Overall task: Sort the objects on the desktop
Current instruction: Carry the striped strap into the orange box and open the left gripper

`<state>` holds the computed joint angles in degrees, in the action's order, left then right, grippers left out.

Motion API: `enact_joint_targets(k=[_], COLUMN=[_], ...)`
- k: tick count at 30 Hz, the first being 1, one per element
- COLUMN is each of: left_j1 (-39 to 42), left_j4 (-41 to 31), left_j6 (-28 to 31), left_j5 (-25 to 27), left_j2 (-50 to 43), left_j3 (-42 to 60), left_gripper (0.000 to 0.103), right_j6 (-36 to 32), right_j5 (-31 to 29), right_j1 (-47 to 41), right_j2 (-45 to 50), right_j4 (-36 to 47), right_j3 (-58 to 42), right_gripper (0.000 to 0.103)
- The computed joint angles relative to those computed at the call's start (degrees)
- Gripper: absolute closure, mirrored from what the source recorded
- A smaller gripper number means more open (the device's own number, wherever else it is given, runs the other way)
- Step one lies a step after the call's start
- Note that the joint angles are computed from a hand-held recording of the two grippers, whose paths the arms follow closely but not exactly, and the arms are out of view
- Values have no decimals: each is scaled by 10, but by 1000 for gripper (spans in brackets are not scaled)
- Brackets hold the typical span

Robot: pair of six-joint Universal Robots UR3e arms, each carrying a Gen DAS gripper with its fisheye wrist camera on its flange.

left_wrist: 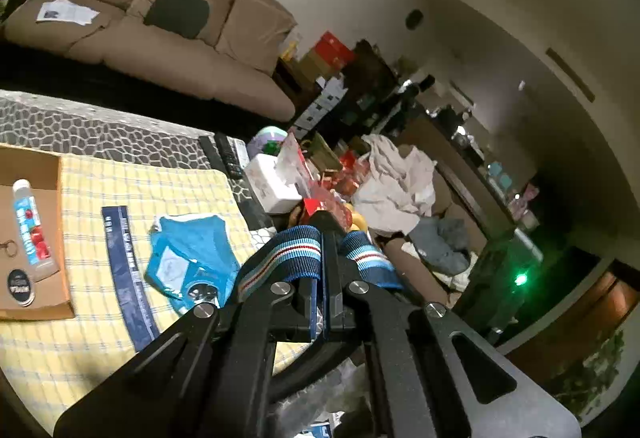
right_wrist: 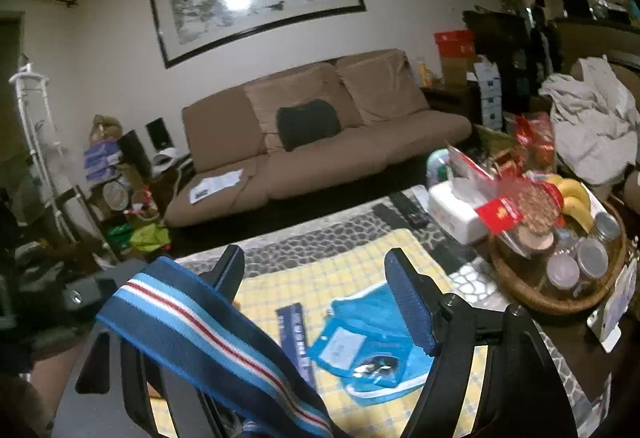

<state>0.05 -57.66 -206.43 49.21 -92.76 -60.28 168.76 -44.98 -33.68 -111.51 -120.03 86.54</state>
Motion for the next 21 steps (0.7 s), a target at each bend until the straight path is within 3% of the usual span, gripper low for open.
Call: enact_joint_targets(k=[5,11,14,17,21], left_j1=[88,238,338,441,561], left_j4=[-58,-240,-390,-580,-871], left_j6=[44,180,296,437,636], left_j5=[-51,-119,-165,-200,-223], left_j2=[84,152,183,187,129], left_j3=[-54,-42,-14,54,227], left_gripper=[101,101,101,101,101], right_j6=[9,59,89,120,147], right_j5=[-45,-137,-208,-242,-286], right_j1=[75,219,317,387,471], right_j2=[13,84,139,196,288], right_j4=[16,-4,-36,-50,-45], right_j3=[-59,-140,-180,-227,-330], right_gripper=[28,28,28,28,28])
